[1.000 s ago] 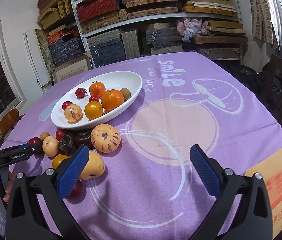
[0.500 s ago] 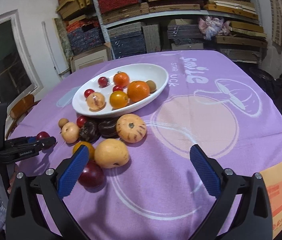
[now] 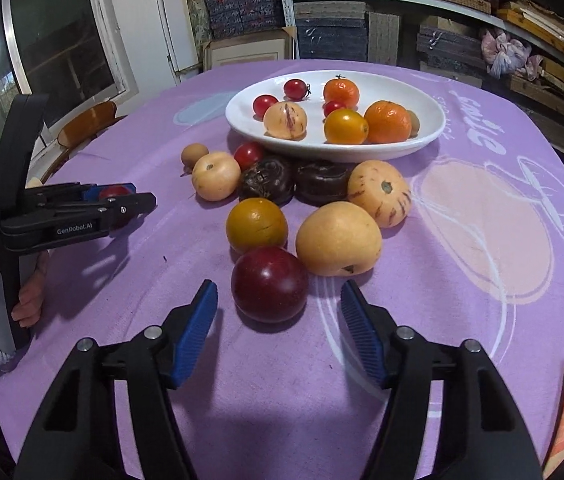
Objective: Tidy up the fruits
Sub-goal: 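Grasp a dark red plum with the right tool while the left tool holds the apple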
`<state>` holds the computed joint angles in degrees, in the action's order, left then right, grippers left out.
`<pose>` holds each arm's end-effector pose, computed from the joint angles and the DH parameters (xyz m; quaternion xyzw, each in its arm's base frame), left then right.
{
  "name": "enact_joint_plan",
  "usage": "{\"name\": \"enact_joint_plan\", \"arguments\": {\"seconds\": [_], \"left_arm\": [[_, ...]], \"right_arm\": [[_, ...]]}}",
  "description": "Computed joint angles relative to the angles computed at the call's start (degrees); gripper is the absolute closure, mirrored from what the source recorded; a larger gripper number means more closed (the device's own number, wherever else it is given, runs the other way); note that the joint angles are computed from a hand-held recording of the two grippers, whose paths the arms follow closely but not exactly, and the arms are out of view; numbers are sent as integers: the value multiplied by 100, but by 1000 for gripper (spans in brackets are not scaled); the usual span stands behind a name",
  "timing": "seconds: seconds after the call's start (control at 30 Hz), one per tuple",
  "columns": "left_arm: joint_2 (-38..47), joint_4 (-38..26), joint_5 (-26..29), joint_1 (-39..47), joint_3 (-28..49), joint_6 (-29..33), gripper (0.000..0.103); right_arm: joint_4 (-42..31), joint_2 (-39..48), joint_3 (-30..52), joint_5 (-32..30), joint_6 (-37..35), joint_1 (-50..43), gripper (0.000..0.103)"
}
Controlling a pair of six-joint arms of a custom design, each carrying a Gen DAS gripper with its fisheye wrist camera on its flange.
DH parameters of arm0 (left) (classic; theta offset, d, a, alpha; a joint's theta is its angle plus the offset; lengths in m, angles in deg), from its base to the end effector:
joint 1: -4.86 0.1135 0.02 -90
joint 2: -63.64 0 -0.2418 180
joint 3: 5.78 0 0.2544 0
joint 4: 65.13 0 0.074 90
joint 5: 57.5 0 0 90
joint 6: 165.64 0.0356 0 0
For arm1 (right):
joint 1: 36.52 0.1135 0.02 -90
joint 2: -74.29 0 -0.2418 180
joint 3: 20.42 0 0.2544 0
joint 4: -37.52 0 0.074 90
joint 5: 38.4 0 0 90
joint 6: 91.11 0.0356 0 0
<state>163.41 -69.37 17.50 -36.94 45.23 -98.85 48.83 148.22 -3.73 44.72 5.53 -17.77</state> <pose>0.2253 -0.1891 0.0739 0.1110 0.9346 -0.0647 0.3318 0.1566 0.0576 0.0534 -0.1200 0.9177 0.1366 0.3531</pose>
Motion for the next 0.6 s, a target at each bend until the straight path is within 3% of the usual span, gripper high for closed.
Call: {"name": "enact_joint_plan", "arguments": {"seconds": [0.23,0.6], "left_arm": [[13,-31,-43,-57,10,-8,59],[-277,160,47,-73,-382,-197,61]], "right_arm": [[-163,314,289,-128,7,53,55],[-106,381,302,-307,-9,-110,55]]}}
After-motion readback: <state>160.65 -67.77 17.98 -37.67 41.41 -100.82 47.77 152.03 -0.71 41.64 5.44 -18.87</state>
